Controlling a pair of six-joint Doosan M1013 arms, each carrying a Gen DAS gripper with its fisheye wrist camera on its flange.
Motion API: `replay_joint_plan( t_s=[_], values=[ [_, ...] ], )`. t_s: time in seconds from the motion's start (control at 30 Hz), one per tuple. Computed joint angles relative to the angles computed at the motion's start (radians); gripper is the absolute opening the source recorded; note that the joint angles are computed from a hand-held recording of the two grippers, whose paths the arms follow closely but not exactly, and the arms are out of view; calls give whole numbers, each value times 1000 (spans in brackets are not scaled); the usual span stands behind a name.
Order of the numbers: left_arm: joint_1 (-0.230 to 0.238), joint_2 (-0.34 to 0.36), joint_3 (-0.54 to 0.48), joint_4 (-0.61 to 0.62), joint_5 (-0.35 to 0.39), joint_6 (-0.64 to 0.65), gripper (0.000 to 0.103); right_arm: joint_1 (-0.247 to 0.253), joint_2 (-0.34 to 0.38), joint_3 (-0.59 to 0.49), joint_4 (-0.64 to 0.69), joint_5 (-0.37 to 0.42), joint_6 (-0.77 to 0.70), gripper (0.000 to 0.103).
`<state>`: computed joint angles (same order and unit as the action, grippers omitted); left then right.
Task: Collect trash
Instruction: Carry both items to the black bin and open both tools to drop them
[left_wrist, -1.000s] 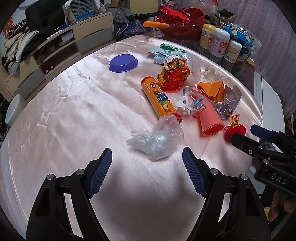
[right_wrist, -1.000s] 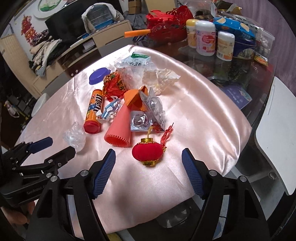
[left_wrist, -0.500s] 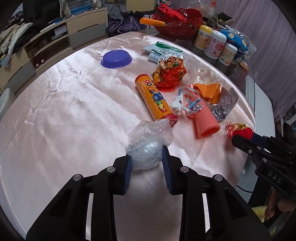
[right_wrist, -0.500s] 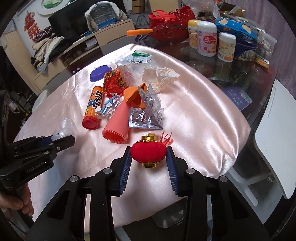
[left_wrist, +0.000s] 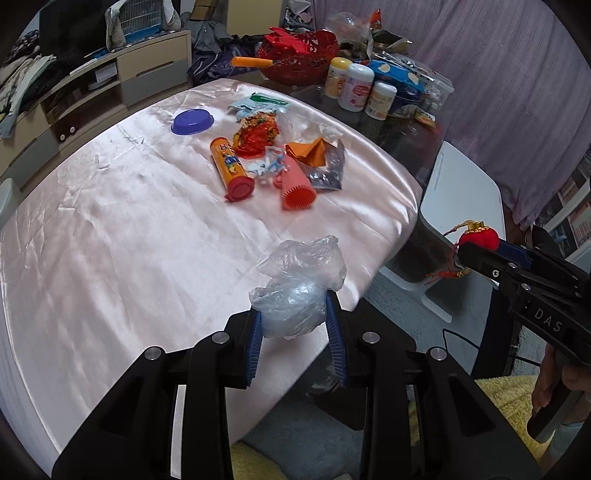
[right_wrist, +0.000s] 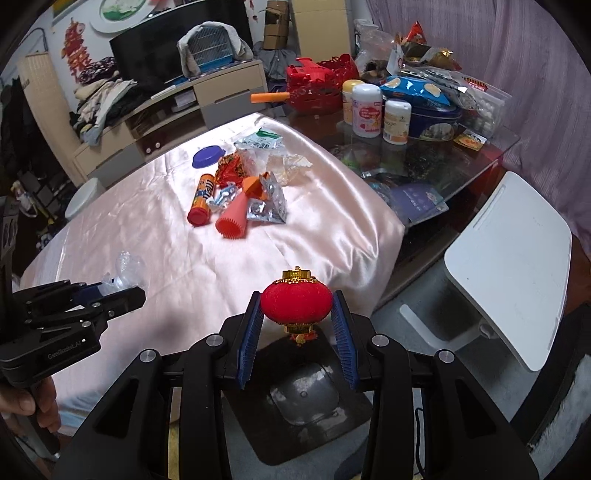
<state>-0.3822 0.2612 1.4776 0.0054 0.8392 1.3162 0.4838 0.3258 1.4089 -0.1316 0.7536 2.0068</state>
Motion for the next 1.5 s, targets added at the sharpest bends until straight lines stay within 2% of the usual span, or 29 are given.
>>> replay_joint_plan(
  t_s=[0.23,0.4,0.63,0.67,0.7,0.77,0.8,1.1,1.5],
  values=[
    [-49,-23,64,-38,24,4,30,-10,-40,95,87,9,-36,39],
    [-71,-8,93,-108,50,52,29,-10,-51,154,139,2,-41,39],
    [-92,30,91,-109,77,66,30,-13,-36,173,183,1,-61,39],
    [-93,34,89,-106,79,64,31,-14,-33,170,190,2,-65,40],
    [-94,39,84,-96,84,57,39,-15,-31,168,199,3,-71,41],
    [-95,44,80,-78,86,44,49,-17,-28,161,199,1,-69,59],
    [-94,45,78,-74,87,45,52,-18,-28,159,199,-2,-67,61],
    [-86,10,81,-20,66,4,63,-24,-38,141,165,-32,-33,61],
    [-28,-77,94,87,17,-102,75,-12,-37,66,132,-86,-23,63]
  ],
)
